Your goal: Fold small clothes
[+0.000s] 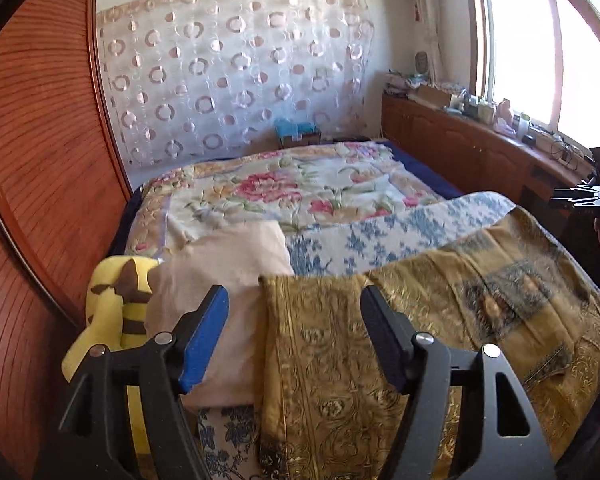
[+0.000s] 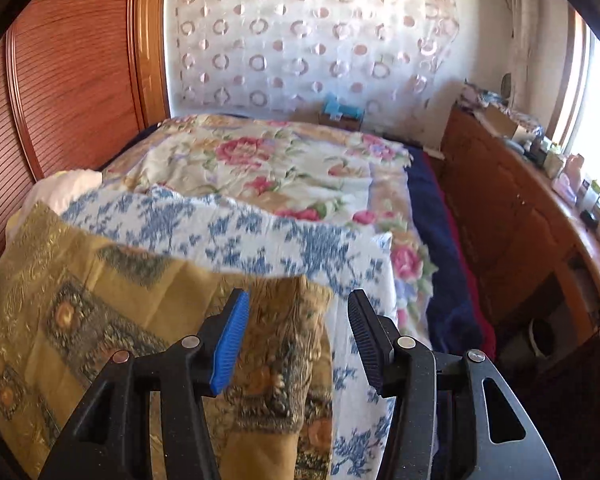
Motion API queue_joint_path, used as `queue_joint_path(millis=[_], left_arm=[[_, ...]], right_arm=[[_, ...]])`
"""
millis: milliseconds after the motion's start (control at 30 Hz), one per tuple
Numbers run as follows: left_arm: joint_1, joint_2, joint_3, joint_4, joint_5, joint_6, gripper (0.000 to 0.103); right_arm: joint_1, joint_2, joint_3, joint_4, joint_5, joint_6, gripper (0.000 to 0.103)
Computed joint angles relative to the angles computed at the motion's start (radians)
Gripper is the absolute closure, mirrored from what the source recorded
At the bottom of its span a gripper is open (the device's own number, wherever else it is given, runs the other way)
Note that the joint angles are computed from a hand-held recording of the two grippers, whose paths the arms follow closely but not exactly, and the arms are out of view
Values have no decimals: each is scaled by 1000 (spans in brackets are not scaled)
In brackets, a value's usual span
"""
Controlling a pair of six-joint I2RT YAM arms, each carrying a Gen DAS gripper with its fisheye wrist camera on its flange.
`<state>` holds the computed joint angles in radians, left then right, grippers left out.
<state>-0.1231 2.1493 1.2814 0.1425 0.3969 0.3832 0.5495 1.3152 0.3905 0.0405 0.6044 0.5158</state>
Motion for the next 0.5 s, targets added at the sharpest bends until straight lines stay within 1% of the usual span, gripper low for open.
queue_joint_path(millis=[33, 67, 133, 167, 200, 233, 300, 367, 500], left_arm=[[0, 8, 5, -6, -7, -3, 33], [0, 43, 40, -26, -16, -8, 33], [-5, 95, 92, -56, -26, -13, 33], [-6, 115, 110, -66, -30, -15, 33], [-6, 139, 130, -77, -35, -20, 34], [-7, 158, 141, -84, -39, -23, 34], [-7, 195, 170, -106, -47, -23, 34], [-7, 216, 177, -112, -56, -17, 34], [-11, 247, 193, -149, -68, -7, 43]], right_arm=[[-65, -14, -29, 38, -57, -39, 39], [-106, 6, -38, 71, -101, -52, 37], [-185, 60, -45, 136, -182, -86, 36], [-279, 120, -4, 168, -234, -137, 36], [-322, 184, 11, 216, -274, -155, 36], [-346, 221, 11, 250, -291, -154, 36], [-380, 294, 57, 267, -322, -148, 36], [-439, 352, 75, 311, -385, -161, 36], [-484, 422, 101, 372, -438, -177, 36]])
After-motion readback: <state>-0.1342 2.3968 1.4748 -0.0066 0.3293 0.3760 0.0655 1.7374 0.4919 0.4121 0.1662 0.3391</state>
